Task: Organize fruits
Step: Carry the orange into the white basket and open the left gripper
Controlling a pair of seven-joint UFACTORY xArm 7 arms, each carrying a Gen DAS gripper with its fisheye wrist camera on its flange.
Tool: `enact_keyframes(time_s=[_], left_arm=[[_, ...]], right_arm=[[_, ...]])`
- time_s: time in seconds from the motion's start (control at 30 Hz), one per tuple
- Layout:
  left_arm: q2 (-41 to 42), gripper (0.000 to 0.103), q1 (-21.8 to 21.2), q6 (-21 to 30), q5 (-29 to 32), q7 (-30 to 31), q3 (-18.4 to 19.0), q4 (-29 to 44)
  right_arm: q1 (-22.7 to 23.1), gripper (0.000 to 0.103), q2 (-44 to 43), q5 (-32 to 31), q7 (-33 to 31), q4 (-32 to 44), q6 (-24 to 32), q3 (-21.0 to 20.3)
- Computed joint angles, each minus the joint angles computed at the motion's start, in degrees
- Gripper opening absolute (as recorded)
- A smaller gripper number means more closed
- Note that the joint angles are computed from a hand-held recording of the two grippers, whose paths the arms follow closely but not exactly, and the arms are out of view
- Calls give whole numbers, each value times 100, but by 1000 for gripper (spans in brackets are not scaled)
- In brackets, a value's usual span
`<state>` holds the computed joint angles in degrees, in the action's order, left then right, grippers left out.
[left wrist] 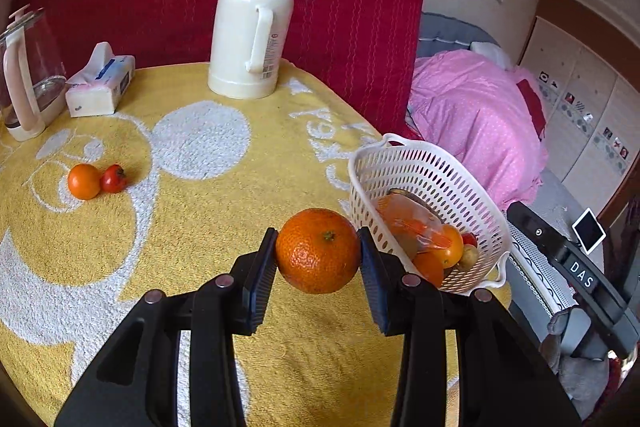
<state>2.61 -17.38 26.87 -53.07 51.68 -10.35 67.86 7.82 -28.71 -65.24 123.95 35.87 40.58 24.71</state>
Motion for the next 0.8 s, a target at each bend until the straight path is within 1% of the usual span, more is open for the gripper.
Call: enact_keyframes(time_s=[0.2, 0.53, 0.57, 0.6, 0.67, 0.8], left_arm=[[184, 40, -215, -186, 382, -309, -175, 211], [743, 40, -374, -474, 1139, -923, -452, 727], [802, 42, -366, -490, 1189, -965, -481, 784], [849, 49, -359, -531, 1248, -1022, -501, 827], [880, 57, -272, -616, 1156, -986, -577, 846], [907, 59, -120, -582, 1055, -1027, -597, 890]], right_arm=[[-67, 60, -63, -92, 218, -189, -305, -127], [-240, 60, -232, -120, 342, -370, -579, -115], [-258, 60, -245, -109, 342, -383, -599, -112], [-278, 60, -259, -105, 346, -396, -626, -108], [-318, 60, -275, -102, 345, -410, -663, -88], [-376, 60, -263, -84, 330, -416, -693, -37]])
